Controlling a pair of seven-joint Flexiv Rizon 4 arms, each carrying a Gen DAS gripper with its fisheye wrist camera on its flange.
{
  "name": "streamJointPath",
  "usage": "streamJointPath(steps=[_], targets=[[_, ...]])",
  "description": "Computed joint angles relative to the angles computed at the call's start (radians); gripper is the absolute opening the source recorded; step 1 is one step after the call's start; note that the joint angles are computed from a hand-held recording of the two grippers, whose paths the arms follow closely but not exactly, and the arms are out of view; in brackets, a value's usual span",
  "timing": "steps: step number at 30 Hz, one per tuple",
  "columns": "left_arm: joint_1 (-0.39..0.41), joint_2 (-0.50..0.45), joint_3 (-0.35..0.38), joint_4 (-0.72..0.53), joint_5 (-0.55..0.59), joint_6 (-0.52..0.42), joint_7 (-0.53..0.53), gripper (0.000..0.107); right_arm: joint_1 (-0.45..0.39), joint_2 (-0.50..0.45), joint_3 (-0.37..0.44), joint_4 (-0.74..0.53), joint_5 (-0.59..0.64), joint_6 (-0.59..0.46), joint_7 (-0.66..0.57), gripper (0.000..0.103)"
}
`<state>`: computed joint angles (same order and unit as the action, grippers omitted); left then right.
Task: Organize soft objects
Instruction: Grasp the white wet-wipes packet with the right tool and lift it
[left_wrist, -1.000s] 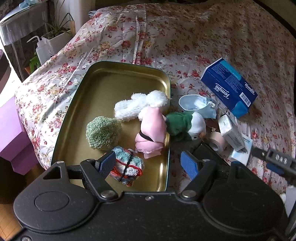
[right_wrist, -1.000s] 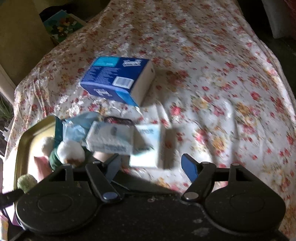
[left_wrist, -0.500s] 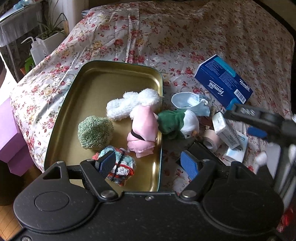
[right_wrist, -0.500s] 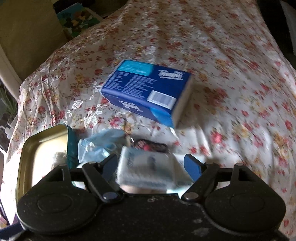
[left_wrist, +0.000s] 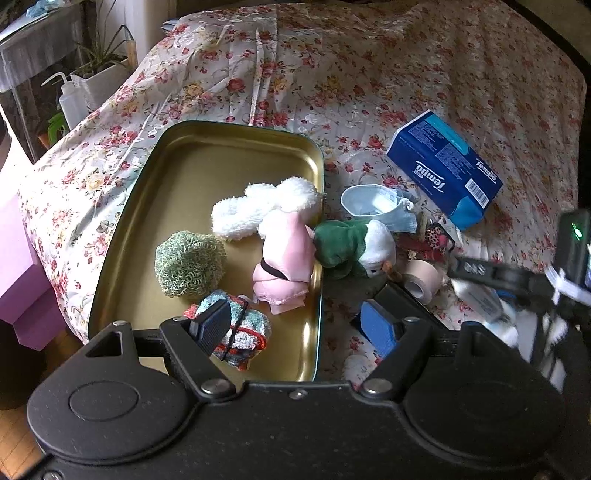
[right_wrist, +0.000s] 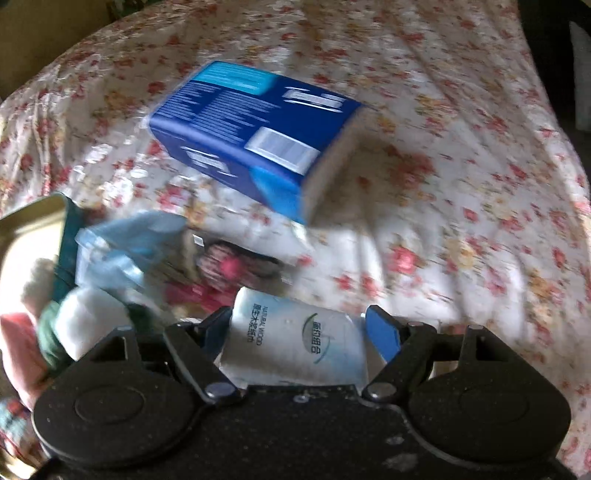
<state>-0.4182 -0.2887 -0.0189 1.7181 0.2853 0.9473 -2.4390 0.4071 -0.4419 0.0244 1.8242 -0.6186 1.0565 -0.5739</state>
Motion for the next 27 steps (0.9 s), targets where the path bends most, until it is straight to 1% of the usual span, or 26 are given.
streamJointPath(steps=[5,6,10,14,16,19,20,23,25,27], targets=[[-0.003,-0.002,-0.001,-0.003,0.004,-0.005,0.005,0.073,-0.022,0.087,-0.017,0.121,-0.069,0.034,0.024,0.076],[-0.004,-0.003,-0.002,-0.005,0.005,-0.006,0.006,0.073,-0.032,0.101,-0.014,0.141,-0.076,0.04,0.024,0.074],[-0.005,-0.007,-0.003,-0.006,0.004,-0.006,0.012,0.073,-0.071,0.134,0.001,0.196,-0.079,0.102,0.028,0.071],[-0.006,-0.008,-0.003,-0.007,0.008,0.004,0.019,0.073,-0.098,0.168,0.0,0.247,-0.068,0.219,0.072,0.071],[-0.007,-0.01,-0.003,-0.006,0.007,0.011,0.024,0.073,-0.105,0.197,-0.027,0.291,-0.104,0.317,0.13,0.071],[-0.006,-0.013,-0.005,-0.003,0.002,0.031,0.034,0.073,-0.106,0.229,-0.068,0.333,-0.169,0.413,0.215,0.071],[-0.008,-0.013,-0.004,-0.002,0.002,0.04,0.035,0.073,-0.109,0.238,-0.077,0.342,-0.187,0.428,0.239,0.071],[-0.013,-0.015,-0.003,0.001,0.008,0.07,0.044,0.073,-0.124,0.268,-0.09,0.369,-0.251,0.429,0.311,0.071],[-0.018,-0.018,-0.002,0.001,0.015,0.089,0.052,0.073,-0.142,0.286,-0.088,0.39,-0.306,0.411,0.359,0.071],[-0.026,-0.021,0.002,-0.003,0.025,0.099,0.055,0.073,-0.155,0.302,-0.1,0.407,-0.426,0.384,0.451,0.071]])
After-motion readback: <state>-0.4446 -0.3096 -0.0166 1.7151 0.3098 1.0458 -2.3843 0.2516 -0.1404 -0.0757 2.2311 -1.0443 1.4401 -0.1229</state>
